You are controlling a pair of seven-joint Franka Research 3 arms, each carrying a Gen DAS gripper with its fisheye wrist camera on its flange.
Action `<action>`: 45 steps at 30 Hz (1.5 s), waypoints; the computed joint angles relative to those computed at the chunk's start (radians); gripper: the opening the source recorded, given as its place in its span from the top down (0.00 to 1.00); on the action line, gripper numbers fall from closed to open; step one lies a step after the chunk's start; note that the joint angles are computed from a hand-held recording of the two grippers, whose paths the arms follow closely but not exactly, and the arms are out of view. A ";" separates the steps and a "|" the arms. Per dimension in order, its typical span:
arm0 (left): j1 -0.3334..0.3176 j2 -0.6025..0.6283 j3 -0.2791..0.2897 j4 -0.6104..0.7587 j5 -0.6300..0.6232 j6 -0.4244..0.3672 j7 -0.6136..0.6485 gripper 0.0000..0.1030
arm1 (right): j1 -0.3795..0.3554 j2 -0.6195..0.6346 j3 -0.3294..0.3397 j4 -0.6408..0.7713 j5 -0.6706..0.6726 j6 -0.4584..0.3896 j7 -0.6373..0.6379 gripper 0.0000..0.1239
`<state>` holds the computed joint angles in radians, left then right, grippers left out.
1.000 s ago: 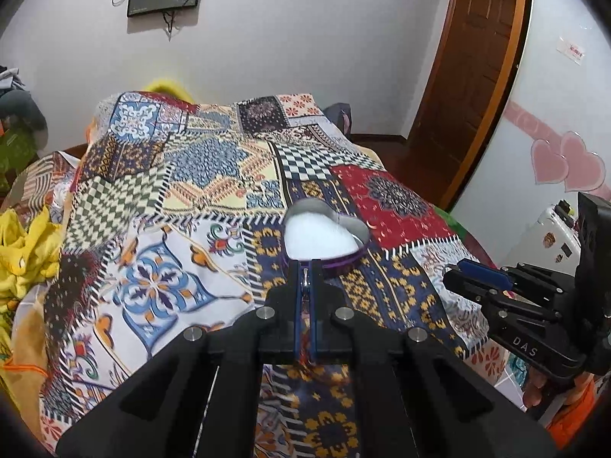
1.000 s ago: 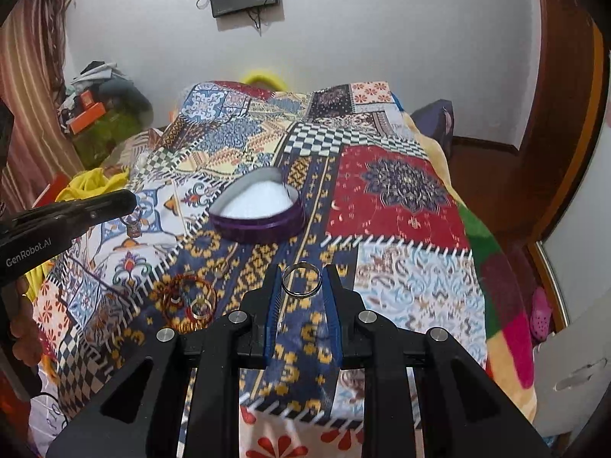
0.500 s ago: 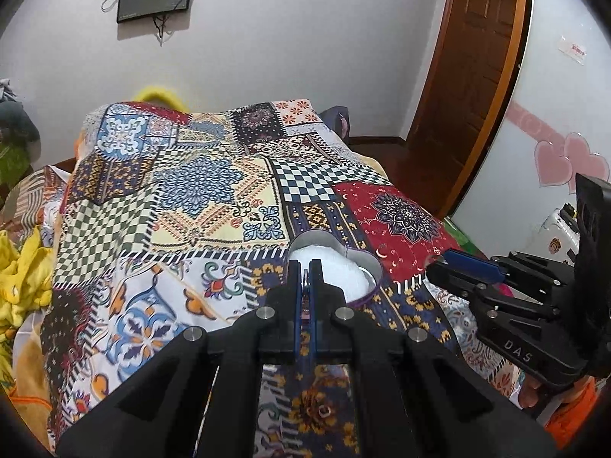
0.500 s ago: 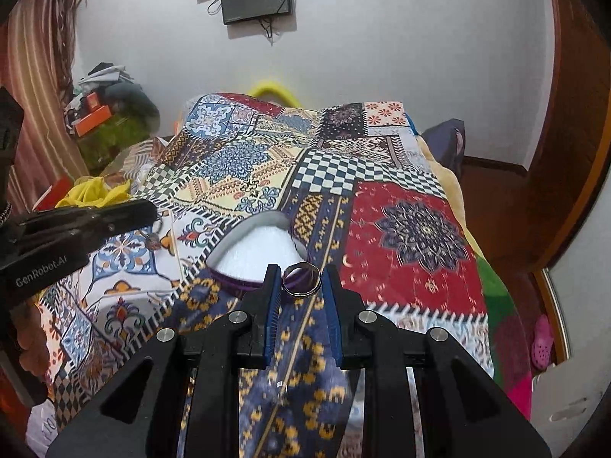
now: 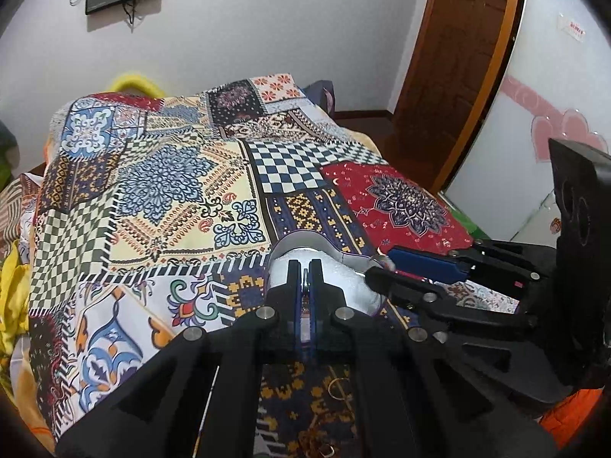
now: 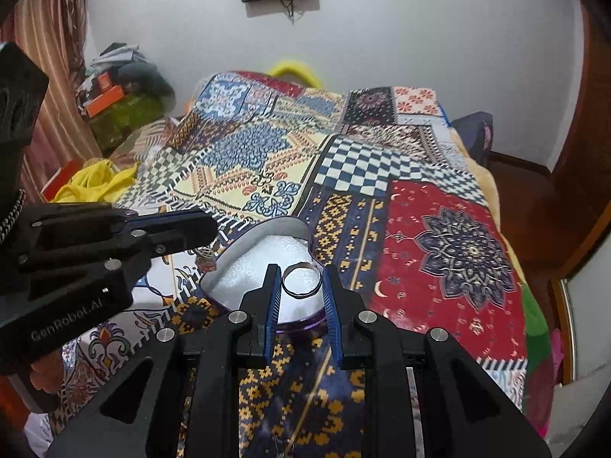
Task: Organize jewelry
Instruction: 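Carry both items over the heart tin and open both grippers to drop them, then move both grippers back to the jewelry lying on the bed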
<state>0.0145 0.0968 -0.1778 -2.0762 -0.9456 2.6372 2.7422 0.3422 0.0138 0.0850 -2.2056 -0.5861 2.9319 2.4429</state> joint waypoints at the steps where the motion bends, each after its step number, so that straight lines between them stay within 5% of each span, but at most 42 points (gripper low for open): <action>1: -0.001 0.008 0.001 0.006 0.012 -0.002 -0.010 0.98 | -0.001 0.008 0.001 0.006 0.027 -0.003 -0.027 0.84; 8: 0.016 0.061 -0.014 0.050 0.085 -0.034 -0.067 0.98 | 0.013 0.039 -0.005 0.017 0.195 -0.007 -0.189 0.84; 23: 0.035 0.021 -0.013 0.030 0.056 -0.025 -0.043 0.92 | 0.048 0.059 -0.020 0.059 0.256 -0.078 -0.273 0.82; 32: 0.016 -0.060 0.022 -0.038 0.022 0.001 -0.015 0.81 | 0.036 -0.017 -0.003 0.023 0.153 -0.096 -0.164 0.80; 37: -0.009 -0.113 0.051 -0.079 -0.001 0.006 0.004 0.75 | -0.003 -0.080 0.036 -0.009 0.056 -0.105 -0.057 0.68; 45: -0.047 -0.191 0.098 -0.147 -0.004 0.014 0.002 0.72 | -0.080 -0.188 0.117 -0.067 -0.064 -0.142 0.092 0.67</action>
<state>-0.0325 -0.0940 -0.0796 -2.2233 -0.9500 2.6515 2.7444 0.2622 -0.1740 0.2020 -2.2725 -0.6498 2.7902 2.5353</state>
